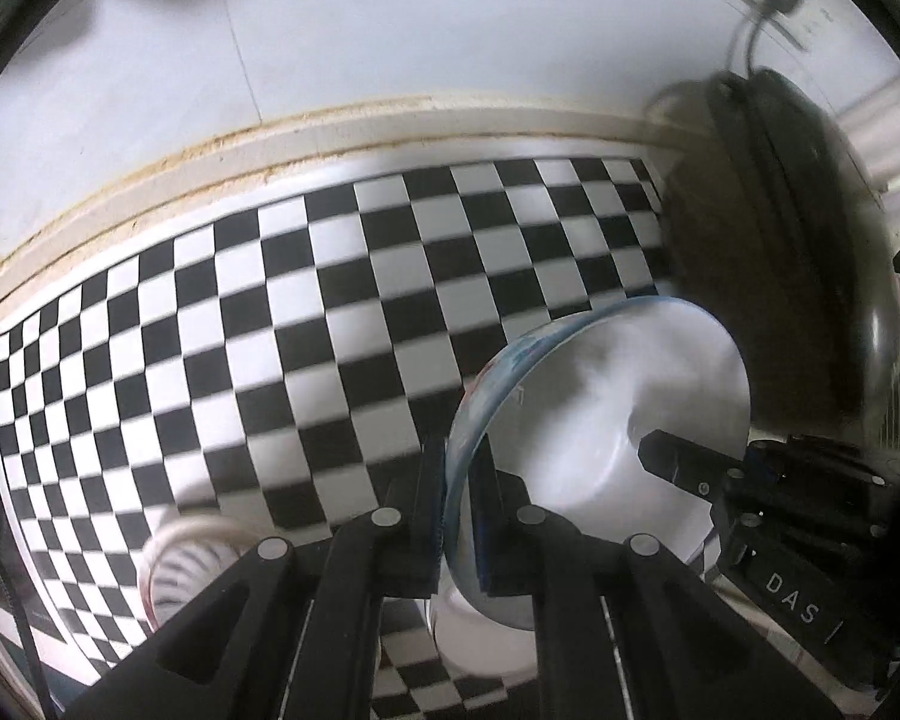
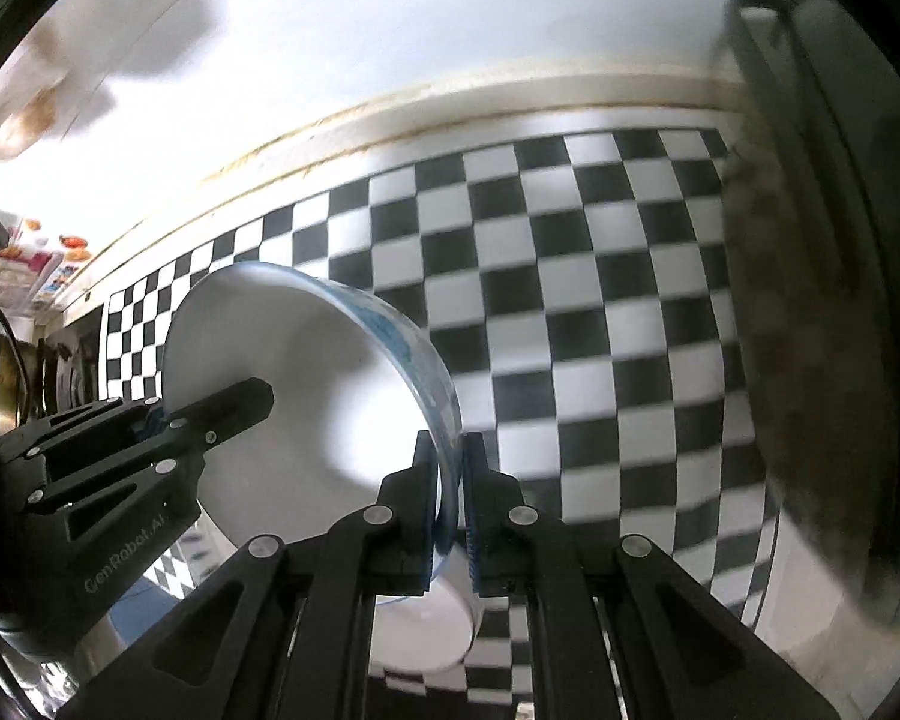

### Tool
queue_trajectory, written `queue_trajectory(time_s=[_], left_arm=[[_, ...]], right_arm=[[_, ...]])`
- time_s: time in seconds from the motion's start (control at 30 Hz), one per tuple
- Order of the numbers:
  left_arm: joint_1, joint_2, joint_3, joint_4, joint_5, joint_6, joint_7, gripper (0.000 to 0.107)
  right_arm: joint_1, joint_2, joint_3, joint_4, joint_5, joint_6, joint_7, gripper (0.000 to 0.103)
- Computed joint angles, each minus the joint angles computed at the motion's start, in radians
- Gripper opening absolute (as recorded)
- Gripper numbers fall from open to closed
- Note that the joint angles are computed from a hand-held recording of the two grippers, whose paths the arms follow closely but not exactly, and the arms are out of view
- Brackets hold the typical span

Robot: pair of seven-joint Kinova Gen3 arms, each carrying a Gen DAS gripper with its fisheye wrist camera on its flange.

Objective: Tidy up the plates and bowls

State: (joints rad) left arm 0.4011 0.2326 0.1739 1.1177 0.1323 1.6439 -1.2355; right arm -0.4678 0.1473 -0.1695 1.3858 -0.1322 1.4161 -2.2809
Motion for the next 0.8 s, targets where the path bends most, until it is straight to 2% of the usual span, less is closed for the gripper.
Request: queue_trajectory(time_s=[0.13,0.33,0.53,0.8], left_arm=[[0.006,-0.072,0.010,0.081,0.015,-0.006,0.005,0.006],[0.010,-0.137,0.026,0.195,0.023,-0.031,0.010,0.006],[0.011,-0.166,0.037,0.299,0.040,-0.056,0.017,0.006],[0.021,-0.173,0.047,0.369,0.038,-0.085,0.038,0.006]], right_arm=[[-0.025,-0.083,-0.024,0.087,-0.012,-0.021,-0.056,0.009],[-0.049,-0.154,-0.062,0.204,-0.041,-0.069,-0.120,0.009],[-0.062,-0.174,-0.081,0.304,-0.076,-0.125,-0.139,0.009],[-0.069,-0.174,-0.086,0.386,-0.106,-0.182,-0.133,0.009]])
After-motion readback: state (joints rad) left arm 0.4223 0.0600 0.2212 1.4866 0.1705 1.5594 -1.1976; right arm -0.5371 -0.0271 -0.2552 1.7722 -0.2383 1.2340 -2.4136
